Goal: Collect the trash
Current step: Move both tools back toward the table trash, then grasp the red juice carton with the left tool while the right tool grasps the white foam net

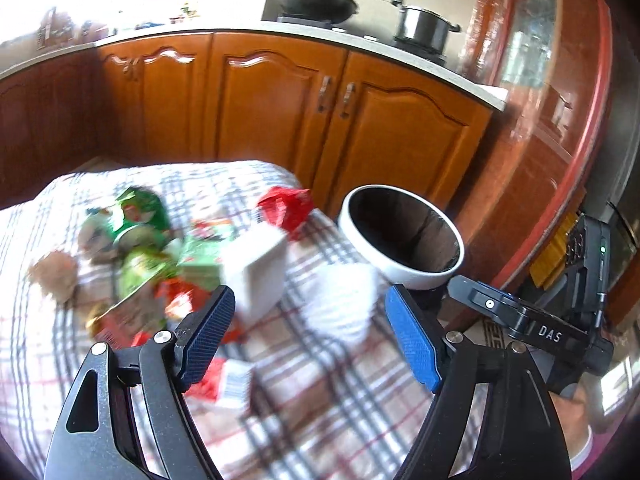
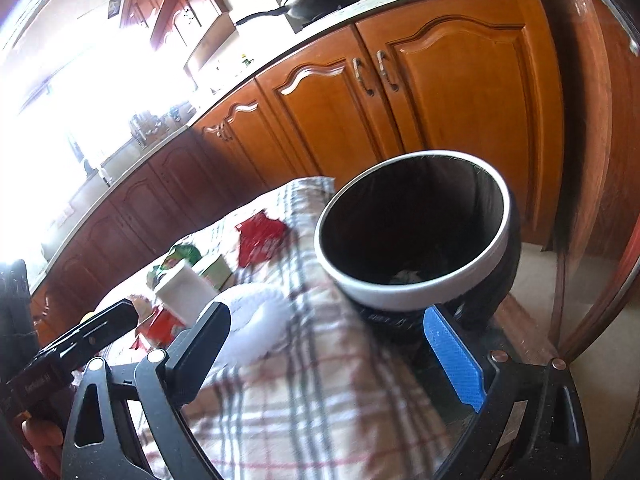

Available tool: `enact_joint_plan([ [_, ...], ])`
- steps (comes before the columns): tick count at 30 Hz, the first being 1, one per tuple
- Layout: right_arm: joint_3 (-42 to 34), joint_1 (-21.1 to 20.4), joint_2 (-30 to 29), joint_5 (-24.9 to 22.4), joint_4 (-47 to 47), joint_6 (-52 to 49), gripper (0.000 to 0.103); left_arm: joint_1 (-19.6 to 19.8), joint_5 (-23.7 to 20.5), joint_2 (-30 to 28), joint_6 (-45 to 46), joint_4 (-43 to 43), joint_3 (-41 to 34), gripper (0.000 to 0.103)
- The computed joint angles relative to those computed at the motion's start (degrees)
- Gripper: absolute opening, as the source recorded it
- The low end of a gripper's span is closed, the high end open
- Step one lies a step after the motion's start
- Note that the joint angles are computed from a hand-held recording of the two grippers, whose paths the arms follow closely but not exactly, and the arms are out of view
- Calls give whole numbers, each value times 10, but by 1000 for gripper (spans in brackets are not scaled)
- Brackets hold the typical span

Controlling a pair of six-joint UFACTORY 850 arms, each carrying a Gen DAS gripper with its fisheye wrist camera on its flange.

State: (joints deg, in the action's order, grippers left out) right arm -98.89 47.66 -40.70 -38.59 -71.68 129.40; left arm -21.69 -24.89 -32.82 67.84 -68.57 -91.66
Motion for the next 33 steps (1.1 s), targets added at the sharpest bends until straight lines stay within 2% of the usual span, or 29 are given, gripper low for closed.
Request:
enact_joint_plan([
  [4, -25, 6, -19, 7, 11, -15, 98, 11, 19, 15, -3, -5, 29, 80],
  [10, -60, 12, -44, 21, 27, -45, 98, 31, 40, 28, -65, 22, 56, 80],
  [14, -85, 12, -60, 28, 36, -66, 98, 35, 44, 34, -109, 54, 70, 80],
  [17, -101, 12, -70, 35, 46, -85, 98, 40, 25, 28, -149, 78, 66, 82],
  [23, -132, 7, -92, 42, 82, -137, 98, 35, -5, -8, -269, 160, 17, 84],
  [26, -132, 5, -93, 44, 85, -136, 98, 24, -4, -27, -321, 207, -6, 85],
  [31, -134, 1, -94, 47, 89, -138, 98, 2, 4, -59, -463, 356, -43, 84],
  [33, -135, 0, -94, 48, 91, -141, 98, 4, 1, -63, -465, 367, -43, 81],
])
